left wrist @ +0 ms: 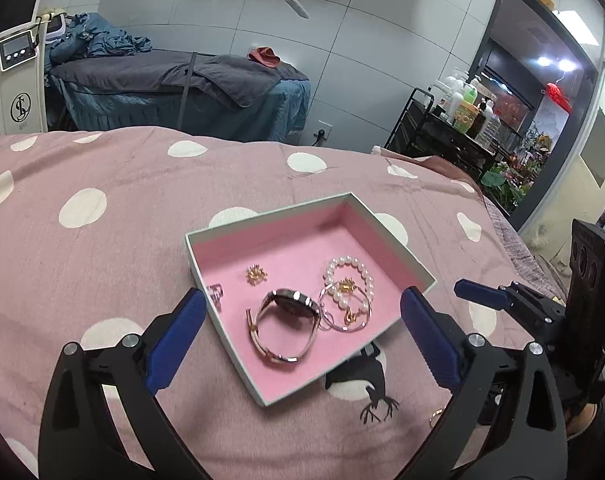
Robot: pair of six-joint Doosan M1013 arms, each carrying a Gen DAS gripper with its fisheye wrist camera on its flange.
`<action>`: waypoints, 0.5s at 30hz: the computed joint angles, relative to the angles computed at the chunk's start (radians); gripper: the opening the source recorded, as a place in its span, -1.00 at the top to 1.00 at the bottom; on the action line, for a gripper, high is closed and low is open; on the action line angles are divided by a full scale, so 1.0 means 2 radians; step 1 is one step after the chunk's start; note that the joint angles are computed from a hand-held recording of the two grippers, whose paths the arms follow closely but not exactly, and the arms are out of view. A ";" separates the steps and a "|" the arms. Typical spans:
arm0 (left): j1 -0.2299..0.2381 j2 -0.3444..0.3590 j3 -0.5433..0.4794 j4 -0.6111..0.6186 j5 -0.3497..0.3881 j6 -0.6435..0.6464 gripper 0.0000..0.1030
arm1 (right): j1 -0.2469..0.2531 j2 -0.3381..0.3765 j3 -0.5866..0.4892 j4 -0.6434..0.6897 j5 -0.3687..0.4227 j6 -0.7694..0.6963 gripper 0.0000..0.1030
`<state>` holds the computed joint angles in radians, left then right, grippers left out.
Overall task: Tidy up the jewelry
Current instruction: 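Withdraw both tools from the box toward the gold ring and earrings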
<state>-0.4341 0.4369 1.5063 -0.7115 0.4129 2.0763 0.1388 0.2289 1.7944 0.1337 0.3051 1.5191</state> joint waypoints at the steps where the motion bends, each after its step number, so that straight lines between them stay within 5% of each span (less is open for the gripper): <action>1: -0.001 -0.006 0.010 -0.009 -0.004 0.014 -0.87 | 0.001 -0.004 0.005 -0.001 -0.001 0.000 -0.64; 9: -0.014 -0.041 0.078 -0.025 -0.032 0.077 -0.87 | 0.013 -0.032 0.047 -0.086 -0.006 0.065 -0.64; 15: -0.027 -0.059 0.116 0.021 -0.057 0.051 -0.87 | 0.024 -0.044 0.070 -0.192 -0.004 0.152 -0.64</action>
